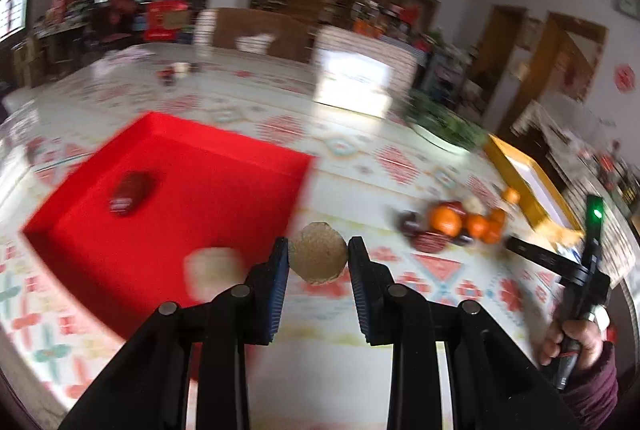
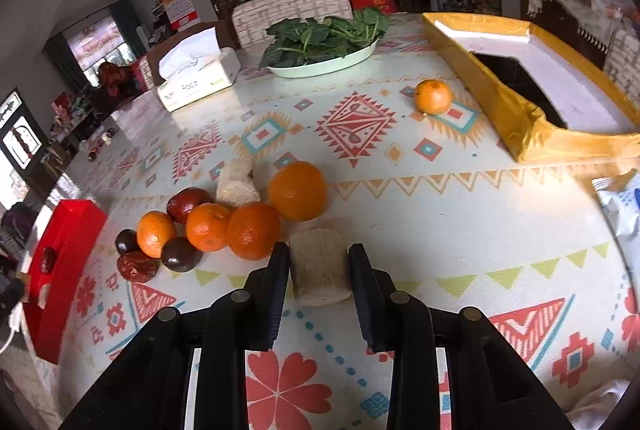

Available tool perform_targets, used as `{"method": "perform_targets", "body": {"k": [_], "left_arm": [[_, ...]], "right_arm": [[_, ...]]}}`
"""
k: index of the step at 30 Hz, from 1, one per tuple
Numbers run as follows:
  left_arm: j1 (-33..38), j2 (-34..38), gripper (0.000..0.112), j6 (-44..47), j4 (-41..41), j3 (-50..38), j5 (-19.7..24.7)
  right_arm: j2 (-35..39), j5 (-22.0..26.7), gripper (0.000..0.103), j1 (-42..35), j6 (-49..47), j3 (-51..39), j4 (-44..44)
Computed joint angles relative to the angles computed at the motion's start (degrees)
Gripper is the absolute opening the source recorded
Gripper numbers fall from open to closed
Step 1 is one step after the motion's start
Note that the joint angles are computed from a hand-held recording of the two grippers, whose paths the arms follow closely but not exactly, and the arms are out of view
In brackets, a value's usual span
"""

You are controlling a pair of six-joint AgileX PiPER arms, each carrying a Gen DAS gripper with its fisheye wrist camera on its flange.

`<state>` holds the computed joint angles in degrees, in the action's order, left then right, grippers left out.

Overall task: Organize fruits
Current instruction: 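Grasp a round beige yam slice with the left tool while the right tool grasps a white yam piece, then lower both held yam pieces into the red tray and open both tools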

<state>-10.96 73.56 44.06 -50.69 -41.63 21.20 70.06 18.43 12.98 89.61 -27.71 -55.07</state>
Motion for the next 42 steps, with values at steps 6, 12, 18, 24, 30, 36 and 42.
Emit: {"method": "perform_targets", "body": {"k": [6,12,18,24,30,36,42], "left_arm": [[14.89,1.11,0.029,12.03,-8.78,1.05,3.65],[21.89,6.04,0.029,17.56,-13.1,-0.48,6.08],[20.59,9.01,0.029,18.43,-12.87,-1.49,3.44],[21.18,12.48,0.029,18.01,-11.82,-4.05,2.62],[21.95,15.16,0.029,17.88,-11.26,-5.79,2.82],[22.02,15.02,0.029,17.94,-11.5,-5.97,2.74],[22.61,14.12,0.046,18.59,-12.74,-5.78,3.51]], "right_arm": [[-3.73,10.66,0.034,12.08,1.27,-4.56,1.83],[3.92,12.19,0.034,25.36,-2.78,-17.63,3.8],[20.41,4.72,0.034,27.85,-20.26,-33.55,18.13],[36.0,6.64,0.034,28.2,-42.19,-51.57,36.6],[48.38,12.22,0.034,27.36,-53.72,-67.14,46.85],[53.76,15.54,0.034,26.81,-56.55,-73.79,49.35],[53.0,14.96,0.036,27.82,-54.32,-73.91,45.91]]}}
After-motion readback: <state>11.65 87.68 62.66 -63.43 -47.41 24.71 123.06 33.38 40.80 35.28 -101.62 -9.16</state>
